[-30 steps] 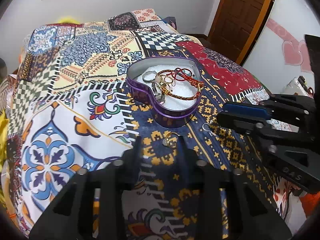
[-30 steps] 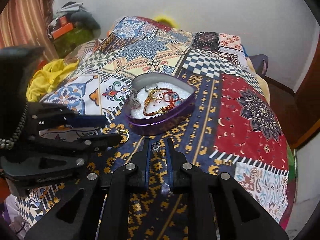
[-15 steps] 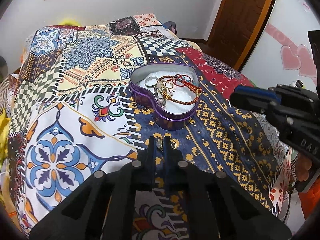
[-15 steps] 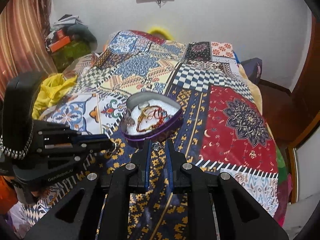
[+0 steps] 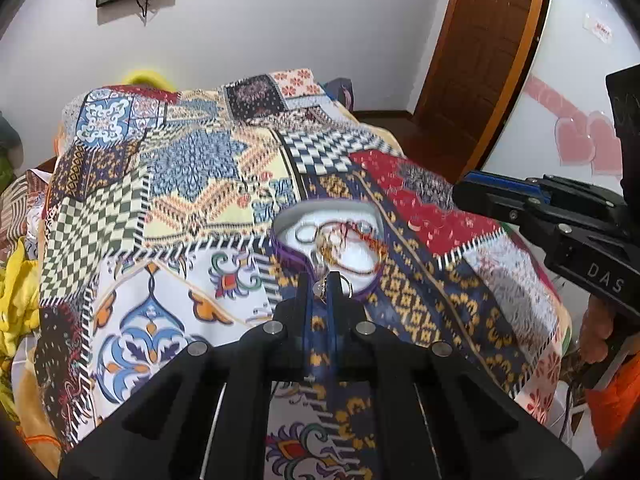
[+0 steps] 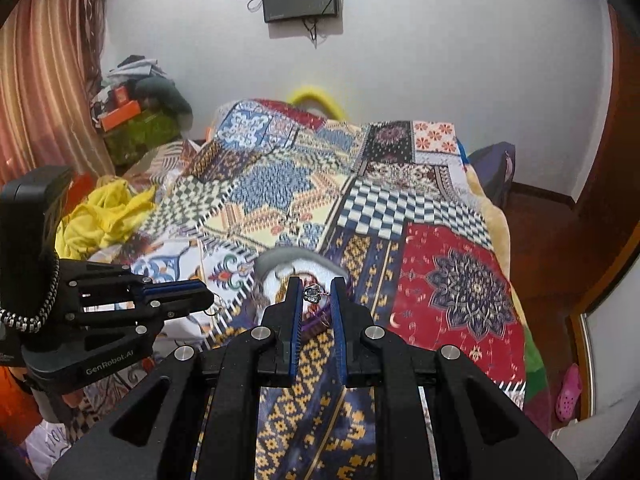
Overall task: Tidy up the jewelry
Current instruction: 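Lower both held items into the heart tin and open both tools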
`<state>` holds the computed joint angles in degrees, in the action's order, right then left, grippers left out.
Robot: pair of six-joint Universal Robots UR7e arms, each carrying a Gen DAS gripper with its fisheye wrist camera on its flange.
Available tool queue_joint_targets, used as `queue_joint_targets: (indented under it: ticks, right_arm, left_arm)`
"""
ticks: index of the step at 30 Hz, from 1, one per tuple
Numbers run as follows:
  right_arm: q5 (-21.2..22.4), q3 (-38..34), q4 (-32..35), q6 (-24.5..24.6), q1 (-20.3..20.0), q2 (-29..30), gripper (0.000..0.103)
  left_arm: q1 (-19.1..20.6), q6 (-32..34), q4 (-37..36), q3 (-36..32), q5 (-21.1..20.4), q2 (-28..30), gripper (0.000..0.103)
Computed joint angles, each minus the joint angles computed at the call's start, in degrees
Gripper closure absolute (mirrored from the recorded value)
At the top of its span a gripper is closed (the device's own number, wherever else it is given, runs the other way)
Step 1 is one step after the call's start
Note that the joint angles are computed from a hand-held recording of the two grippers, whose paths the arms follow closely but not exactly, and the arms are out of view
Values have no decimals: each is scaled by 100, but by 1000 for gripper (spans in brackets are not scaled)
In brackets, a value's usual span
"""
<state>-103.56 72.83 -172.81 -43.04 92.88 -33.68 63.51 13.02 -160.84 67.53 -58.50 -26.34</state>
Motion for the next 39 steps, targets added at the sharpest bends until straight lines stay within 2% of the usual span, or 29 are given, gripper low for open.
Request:
queue_joint_targets:
  ticks: [14,28,32,39]
  right_arm:
    - [222,-535,115,47,81,289,91]
    - [-101,-1574,1365,434,-52,832,90]
    - [-167,-1754,1671,532,-77,910,90]
    - [-261,-1798,1829,553,-83,924,90]
  left_arm:
    - [-9,162,-78,-558,62,296,98]
    - [153,-6,802,-1468,-151,818,98]
    - [172,-4,924,-1558,-206,878,98]
    - [160,36,830,-1510,-157,876,98]
